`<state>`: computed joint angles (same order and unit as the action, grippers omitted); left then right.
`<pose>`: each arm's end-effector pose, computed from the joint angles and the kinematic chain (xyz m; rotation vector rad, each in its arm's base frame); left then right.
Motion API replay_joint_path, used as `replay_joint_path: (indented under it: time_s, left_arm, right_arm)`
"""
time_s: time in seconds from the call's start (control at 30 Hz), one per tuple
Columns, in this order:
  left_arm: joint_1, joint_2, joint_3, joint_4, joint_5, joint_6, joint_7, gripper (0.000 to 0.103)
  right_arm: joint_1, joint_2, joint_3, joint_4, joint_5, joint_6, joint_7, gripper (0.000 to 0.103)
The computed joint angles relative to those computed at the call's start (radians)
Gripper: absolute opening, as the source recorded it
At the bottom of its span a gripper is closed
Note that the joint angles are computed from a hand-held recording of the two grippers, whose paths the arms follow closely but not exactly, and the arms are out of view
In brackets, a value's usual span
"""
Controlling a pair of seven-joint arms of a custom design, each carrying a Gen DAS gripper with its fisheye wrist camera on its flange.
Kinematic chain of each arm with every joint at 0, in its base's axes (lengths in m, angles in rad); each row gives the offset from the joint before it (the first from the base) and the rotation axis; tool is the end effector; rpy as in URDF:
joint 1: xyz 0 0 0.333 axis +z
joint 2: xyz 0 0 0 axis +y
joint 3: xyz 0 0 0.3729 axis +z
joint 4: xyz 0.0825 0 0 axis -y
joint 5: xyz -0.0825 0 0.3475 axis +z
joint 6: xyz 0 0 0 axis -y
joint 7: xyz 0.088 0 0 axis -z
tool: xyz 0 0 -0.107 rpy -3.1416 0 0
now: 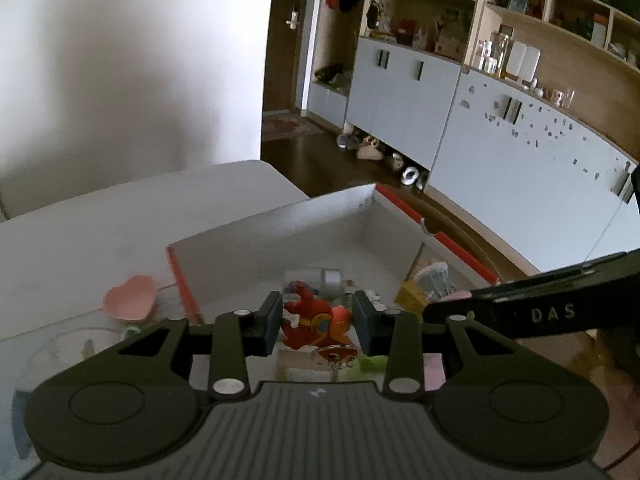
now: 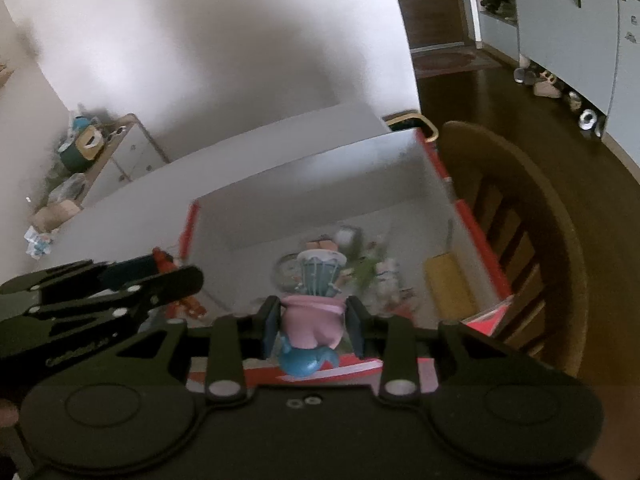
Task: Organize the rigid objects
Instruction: 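Carry the pig figure and red fish toy with both tools into the red box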
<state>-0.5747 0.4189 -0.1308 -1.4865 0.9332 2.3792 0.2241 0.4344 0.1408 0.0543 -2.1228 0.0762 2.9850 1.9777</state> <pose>0.5586 -0.4390 0.5543 -1.8136 1.6004 -0.7828 0.5248 0.2711 0.5099 -1.7282 1.7151 -0.2492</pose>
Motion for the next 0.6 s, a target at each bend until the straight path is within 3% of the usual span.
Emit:
replay_joint_path:
  time_s: [0.17, 0.6]
  left_arm:
    - [-0.006, 0.096, -0.003, 0.129, -0.069, -0.036, 0.085, 0.037]
    - [-0.044, 0.333, 0.053, 0.469, -0.254, -0.195, 0.305, 0.037]
  right_arm:
    - [-0.030, 0.045, -0.006, 0.040, 0.016, -0.023, -0.053, 0.034]
    - [-0.015, 0.218, -0.066, 0.255, -0.013, -0.114, -0.113, 0.034]
